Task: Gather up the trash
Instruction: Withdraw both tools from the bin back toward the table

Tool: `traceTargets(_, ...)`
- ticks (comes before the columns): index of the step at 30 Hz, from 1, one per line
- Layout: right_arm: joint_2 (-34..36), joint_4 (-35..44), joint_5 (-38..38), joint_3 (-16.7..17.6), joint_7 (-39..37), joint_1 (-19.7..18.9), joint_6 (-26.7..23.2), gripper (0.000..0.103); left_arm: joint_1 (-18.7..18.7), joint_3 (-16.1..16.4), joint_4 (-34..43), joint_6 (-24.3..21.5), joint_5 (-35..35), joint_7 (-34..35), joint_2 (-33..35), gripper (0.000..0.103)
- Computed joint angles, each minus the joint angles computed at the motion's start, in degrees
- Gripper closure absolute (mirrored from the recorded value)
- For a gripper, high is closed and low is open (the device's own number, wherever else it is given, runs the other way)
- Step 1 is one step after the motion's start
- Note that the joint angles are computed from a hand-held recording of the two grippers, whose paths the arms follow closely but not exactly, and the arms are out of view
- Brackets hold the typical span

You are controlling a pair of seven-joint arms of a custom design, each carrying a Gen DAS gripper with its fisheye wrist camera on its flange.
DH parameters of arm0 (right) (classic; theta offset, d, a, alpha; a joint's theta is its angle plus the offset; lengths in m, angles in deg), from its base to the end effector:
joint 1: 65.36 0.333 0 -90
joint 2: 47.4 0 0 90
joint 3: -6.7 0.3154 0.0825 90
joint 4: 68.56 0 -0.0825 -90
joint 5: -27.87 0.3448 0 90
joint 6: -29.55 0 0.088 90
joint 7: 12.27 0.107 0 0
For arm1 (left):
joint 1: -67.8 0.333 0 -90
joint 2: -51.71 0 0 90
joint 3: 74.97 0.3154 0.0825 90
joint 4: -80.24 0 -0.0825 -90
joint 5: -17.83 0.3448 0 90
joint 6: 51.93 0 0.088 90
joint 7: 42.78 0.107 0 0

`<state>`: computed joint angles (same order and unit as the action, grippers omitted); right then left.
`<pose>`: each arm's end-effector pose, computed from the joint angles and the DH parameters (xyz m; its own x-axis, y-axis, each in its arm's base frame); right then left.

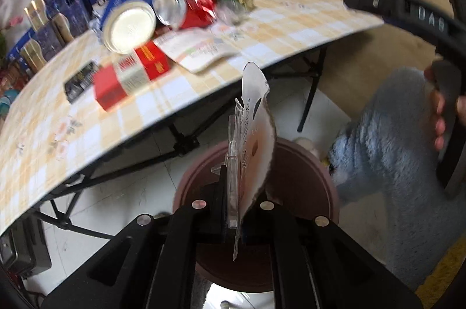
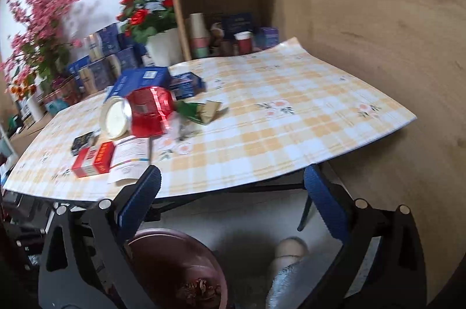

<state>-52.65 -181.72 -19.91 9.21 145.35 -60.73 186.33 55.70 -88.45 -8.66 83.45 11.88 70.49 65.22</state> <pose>0.5335 0.0967 0.6108 -0.3225 -0.9331 -0.1594 -0.4671 0.3033 -0.8306 0.5833 -0.2608 0.5888 -0.6843 -0.7257 -0.0709 -0.5757 0.5974 -0.5583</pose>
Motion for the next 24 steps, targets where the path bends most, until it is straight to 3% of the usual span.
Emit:
traceTargets(7, -0.57, -1.02, 0.62, 0.21, 0.70, -0.18, -1.01, 0.006, 0.03, 0.76, 6.24, -8.38, 0.76, -4.65, 5.16, 0.095)
traceTargets(9, -0.35, -0.87, 1.34, 0.15, -0.33, -0.03, -1.01, 0.006, 0.66, 0.60, 8.83, -11.46, -0.63, -5.46, 6.98, 0.092)
traceTargets(10, -0.21, -0.64, 1.24, 0.27, -0.50, 0.06, -1.46, 0.006, 1.11, 0.44, 9.19, -11.57, -1.70, -5.66, 7.25, 0.084)
traceTargets(12, 0.06, -0.37, 1.58, 0.21, -1.02, 0.25, -1.76, 0.006, 1.76, 0.23, 8.03, -9.57, -3.29, -5.90, 6.47, 0.061)
traceTargets(13, 0.10, -0.40, 1.95, 0.10, -1.37, 0.34, -1.65, 0.006, 2.08, 0.26, 6.76, -7.41, -4.06, -6.23, 5.61, 0.042)
traceTargets(14, 0.09, -0.49, 2.36, -0.01, -1.75, 0.40, -1.43, 0.006, 2.12, 0.39, 5.89, -5.69, -4.21, -6.79, 4.97, 0.029)
traceTargets(17, 0.03, -0.52, 3.18, -0.03, -2.20, 0.52, -1.89, 0.006, 3.13, 0.51, 2.66, 0.25, -6.64, -8.57, 2.73, 0.019)
traceTargets(24, 0.39, 0.13, 3.36, 0.02, -3.09, 0.93, -3.16, 0.006, 3.56, 1.76, -0.92, 7.75, -5.82, -15.54, 0.06, 0.011)
